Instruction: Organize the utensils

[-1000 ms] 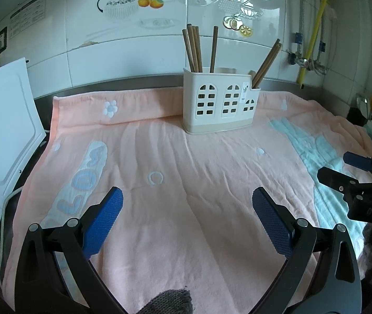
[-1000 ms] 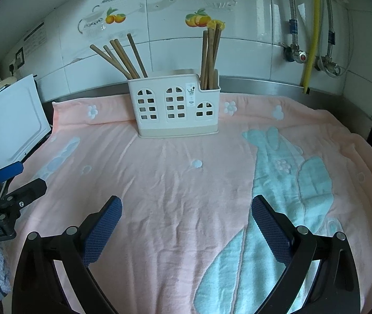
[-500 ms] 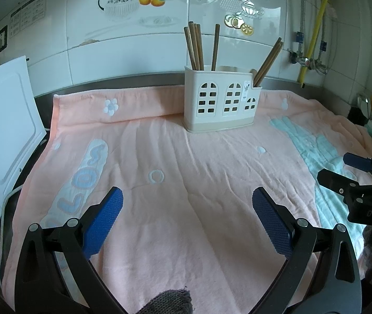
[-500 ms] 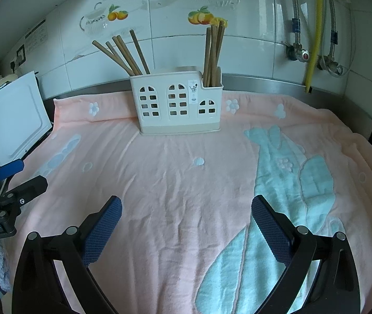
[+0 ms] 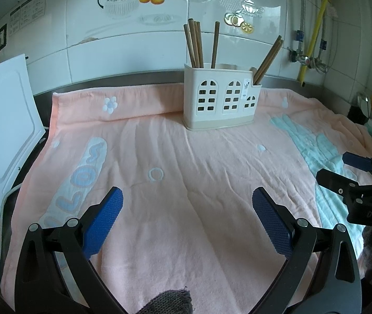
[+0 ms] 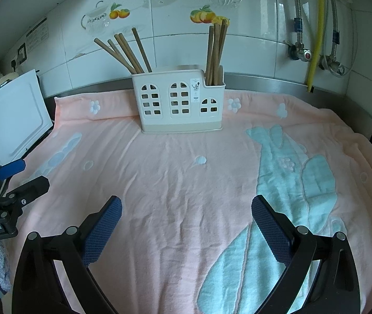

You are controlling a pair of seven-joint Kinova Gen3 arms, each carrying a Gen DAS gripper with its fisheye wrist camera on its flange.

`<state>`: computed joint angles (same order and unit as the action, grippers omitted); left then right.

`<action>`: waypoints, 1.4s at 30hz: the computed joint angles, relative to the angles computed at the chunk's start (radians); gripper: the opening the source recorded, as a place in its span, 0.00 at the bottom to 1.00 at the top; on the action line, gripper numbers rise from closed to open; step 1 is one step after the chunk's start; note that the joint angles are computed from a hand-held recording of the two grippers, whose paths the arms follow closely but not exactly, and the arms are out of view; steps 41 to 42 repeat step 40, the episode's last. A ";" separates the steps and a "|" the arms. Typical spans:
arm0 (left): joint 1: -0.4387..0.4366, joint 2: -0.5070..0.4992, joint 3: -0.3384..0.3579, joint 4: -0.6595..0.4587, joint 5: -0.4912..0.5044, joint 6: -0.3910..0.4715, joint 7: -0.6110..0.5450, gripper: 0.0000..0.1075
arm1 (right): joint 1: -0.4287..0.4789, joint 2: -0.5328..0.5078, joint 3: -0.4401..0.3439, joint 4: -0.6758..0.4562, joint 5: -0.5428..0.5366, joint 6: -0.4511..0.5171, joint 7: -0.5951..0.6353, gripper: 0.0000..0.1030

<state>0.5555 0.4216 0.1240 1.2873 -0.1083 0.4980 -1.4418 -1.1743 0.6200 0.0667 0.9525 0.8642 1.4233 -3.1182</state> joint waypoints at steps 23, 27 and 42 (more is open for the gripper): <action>0.002 0.000 0.006 0.001 0.001 0.005 -0.002 0.91 | -0.005 -0.003 -0.003 0.013 0.006 -0.002 -0.013 0.93; 0.012 -0.003 -0.003 0.011 -0.007 -0.012 0.002 0.91 | -0.007 -0.011 -0.004 0.027 0.010 -0.002 -0.022 0.93; 0.009 0.009 0.001 -0.011 -0.007 0.010 0.005 0.91 | -0.002 -0.016 -0.013 0.036 0.015 -0.004 -0.027 0.93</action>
